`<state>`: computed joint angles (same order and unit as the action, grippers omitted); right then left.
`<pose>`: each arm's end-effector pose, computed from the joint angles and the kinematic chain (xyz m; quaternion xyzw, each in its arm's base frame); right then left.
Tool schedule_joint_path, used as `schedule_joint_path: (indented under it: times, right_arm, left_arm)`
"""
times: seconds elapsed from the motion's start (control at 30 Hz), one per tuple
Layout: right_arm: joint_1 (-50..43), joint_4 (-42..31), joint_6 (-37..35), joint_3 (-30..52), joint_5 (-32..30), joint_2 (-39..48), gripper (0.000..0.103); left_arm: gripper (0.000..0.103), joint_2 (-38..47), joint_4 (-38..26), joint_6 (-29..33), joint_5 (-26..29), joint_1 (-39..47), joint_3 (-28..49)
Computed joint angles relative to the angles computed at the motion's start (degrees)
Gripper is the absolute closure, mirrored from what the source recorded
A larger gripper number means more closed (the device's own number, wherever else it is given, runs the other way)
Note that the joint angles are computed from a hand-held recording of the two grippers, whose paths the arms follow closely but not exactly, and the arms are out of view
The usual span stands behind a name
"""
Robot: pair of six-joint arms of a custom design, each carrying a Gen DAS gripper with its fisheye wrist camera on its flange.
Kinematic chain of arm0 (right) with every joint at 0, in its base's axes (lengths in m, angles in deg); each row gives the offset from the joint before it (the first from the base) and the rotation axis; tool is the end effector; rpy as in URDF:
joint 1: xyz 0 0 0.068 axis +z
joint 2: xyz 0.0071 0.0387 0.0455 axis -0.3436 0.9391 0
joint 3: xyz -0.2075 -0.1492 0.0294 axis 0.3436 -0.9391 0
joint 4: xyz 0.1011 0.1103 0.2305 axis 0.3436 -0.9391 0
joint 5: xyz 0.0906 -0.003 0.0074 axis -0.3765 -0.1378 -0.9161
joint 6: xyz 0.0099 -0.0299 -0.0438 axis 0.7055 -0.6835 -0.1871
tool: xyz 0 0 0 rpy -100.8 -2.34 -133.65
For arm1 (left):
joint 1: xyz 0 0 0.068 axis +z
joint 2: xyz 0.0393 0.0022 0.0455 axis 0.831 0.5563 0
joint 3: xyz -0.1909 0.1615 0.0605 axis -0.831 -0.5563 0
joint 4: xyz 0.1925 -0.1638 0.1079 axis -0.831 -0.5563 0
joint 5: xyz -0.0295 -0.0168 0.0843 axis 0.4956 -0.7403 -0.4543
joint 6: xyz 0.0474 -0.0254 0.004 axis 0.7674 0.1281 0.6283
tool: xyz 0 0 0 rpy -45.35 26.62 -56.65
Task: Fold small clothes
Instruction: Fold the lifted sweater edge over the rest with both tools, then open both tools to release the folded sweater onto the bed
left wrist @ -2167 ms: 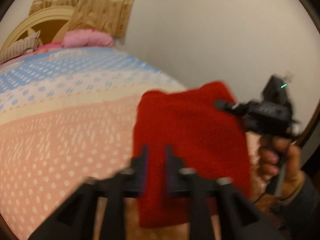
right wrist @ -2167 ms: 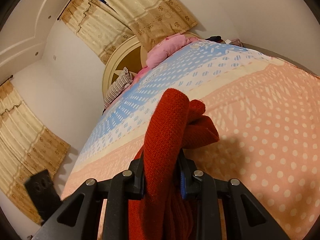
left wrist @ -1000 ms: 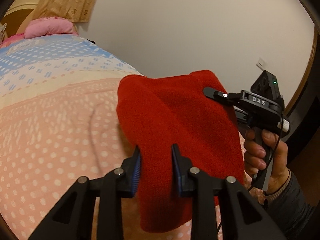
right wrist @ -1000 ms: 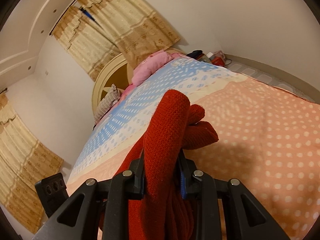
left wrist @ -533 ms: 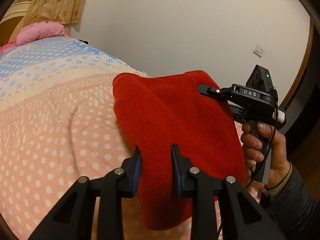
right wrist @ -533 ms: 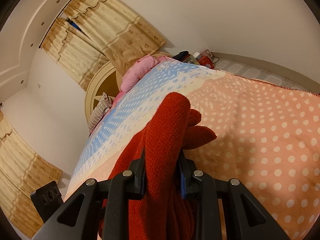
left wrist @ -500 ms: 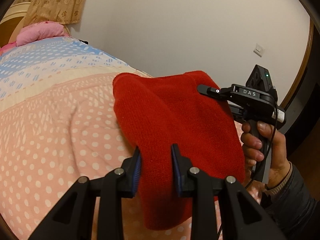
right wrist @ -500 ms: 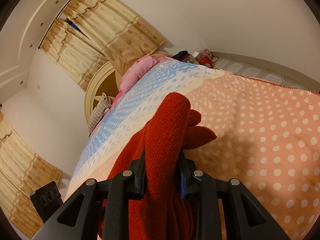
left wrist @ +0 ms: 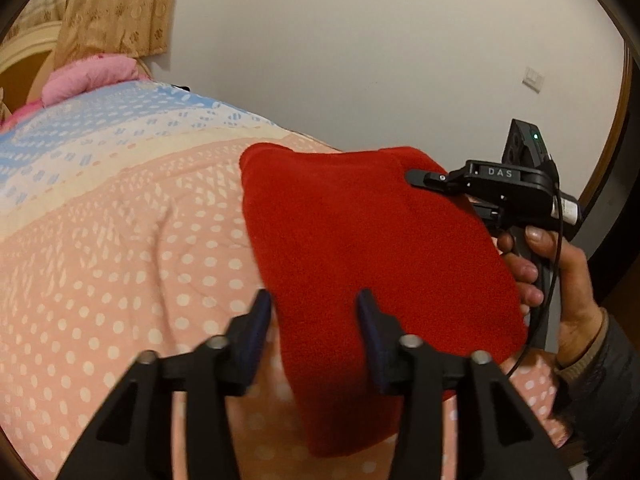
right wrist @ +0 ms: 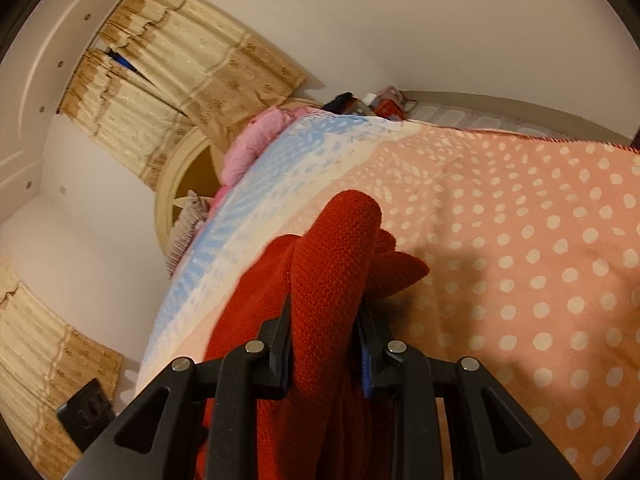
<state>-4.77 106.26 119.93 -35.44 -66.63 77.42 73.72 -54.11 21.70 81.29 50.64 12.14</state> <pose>0.2408 0.0689 0.0930 0.2302 0.8355 0.2926 0.4042 0.2803 -0.0483 0.1169 0.3045 0.8536 -0.2500 0.3409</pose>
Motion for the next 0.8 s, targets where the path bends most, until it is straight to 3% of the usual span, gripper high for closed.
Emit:
schedule_joint_path:
  times: [0.07,0.13,0.17,0.23,0.3,0.37,0.43,0.5,0.57,0.63,0.8]
  right_arm:
    - [-0.4,-0.7,0.2,0.2,0.0,1.2,0.076]
    - [-0.6,-1.8,0.3,0.5,0.2,1.9,0.072]
    - [-0.8,-1.9,0.8,0.3,0.1,1.9,0.070]
    - [-0.9,-3.3,2.2,-0.8,0.7,-0.4,0.066]
    - [0.9,-9.8,2.5,-1.6,4.8,-6.3,0.064]
    - [5.8,-21.5,2.6,-1.3,12.8,-15.1,0.064]
    - [12.3,-32.2,2.9,-0.3,21.2,-23.0,0.062]
    - [19.7,-40.0,4.7,0.6,29.1,-28.9,0.049]
    - [28.1,-46.6,7.7,1.7,37.5,-33.5,0.044]
    - [36.9,-53.4,12.4,4.5,45.8,-34.0,0.043]
    - [53.2,-70.1,25.9,16.2,60.0,-23.2,0.043]
  left_arm:
    - [0.049,-0.2,-0.1,0.4,-0.3,0.1,-0.4]
    - [0.036,-0.5,0.4,0.0,-1.0,0.4,-0.8]
    - [0.034,-0.9,0.1,0.0,-0.8,1.0,-1.1]
    - [0.032,-1.7,-1.6,0.2,0.1,2.3,-1.2]
    - [0.027,-3.5,-3.1,0.0,-0.1,3.5,-2.0]
    - [0.025,-6.1,-3.8,0.5,-0.1,4.7,-3.5]
    - [0.015,-10.2,-3.0,0.3,-1.6,5.4,-6.2]
    - [0.011,-14.2,-2.5,0.0,-1.7,6.6,-8.5]
    - [0.010,-19.0,-3.5,0.3,-0.2,8.5,-10.6]
    - [0.004,-23.1,-5.0,0.4,0.6,9.9,-11.8]
    - [0.001,-33.4,-9.8,1.5,5.2,14.5,-13.5]
